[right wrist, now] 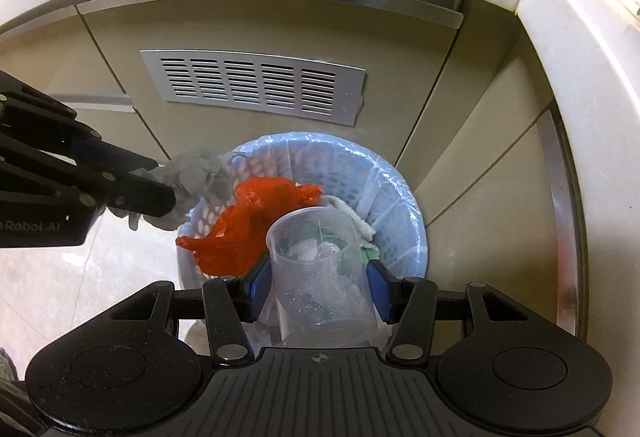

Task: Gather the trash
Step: 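Open the left tool to drop the tissue while the right tool releases the clear cup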

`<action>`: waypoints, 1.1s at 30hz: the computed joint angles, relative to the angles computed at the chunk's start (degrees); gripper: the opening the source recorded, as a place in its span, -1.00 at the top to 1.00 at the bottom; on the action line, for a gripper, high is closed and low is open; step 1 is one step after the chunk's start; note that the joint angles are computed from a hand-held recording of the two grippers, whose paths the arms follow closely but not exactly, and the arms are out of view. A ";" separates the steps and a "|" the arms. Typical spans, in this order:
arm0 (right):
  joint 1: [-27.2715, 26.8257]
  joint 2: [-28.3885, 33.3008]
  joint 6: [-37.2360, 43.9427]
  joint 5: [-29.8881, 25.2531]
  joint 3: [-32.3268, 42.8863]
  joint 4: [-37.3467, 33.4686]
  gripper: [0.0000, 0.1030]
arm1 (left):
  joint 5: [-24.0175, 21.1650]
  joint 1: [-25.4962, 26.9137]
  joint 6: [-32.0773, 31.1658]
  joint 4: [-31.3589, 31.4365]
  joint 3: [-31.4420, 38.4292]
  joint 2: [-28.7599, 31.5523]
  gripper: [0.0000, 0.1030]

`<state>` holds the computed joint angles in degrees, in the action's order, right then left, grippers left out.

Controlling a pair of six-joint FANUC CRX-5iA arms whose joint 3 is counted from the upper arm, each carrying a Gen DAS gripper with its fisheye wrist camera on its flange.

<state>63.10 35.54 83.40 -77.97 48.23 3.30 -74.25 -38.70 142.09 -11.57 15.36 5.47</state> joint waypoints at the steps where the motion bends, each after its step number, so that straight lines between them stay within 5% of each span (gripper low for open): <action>1: -0.06 0.14 0.05 -0.13 0.17 -0.11 -0.01 | 0.13 0.16 -0.13 0.19 -0.03 0.14 0.68; 21: -0.86 1.70 -0.57 -0.77 2.03 -0.22 -0.01 | 2.91 2.18 -2.71 2.16 -0.94 1.32 0.67; 23: -0.98 1.85 -0.69 -0.78 2.25 -0.20 -0.01 | 3.17 2.38 -2.93 2.25 -0.95 1.43 0.62; 25: -1.07 2.03 -0.79 -0.89 2.52 -0.15 -0.01 | 3.88 2.63 -2.65 2.53 -1.11 1.48 0.27; 33: -0.87 1.67 -1.50 -0.69 2.20 0.23 -0.02 | 2.35 2.42 -1.91 1.49 -0.21 1.57 0.26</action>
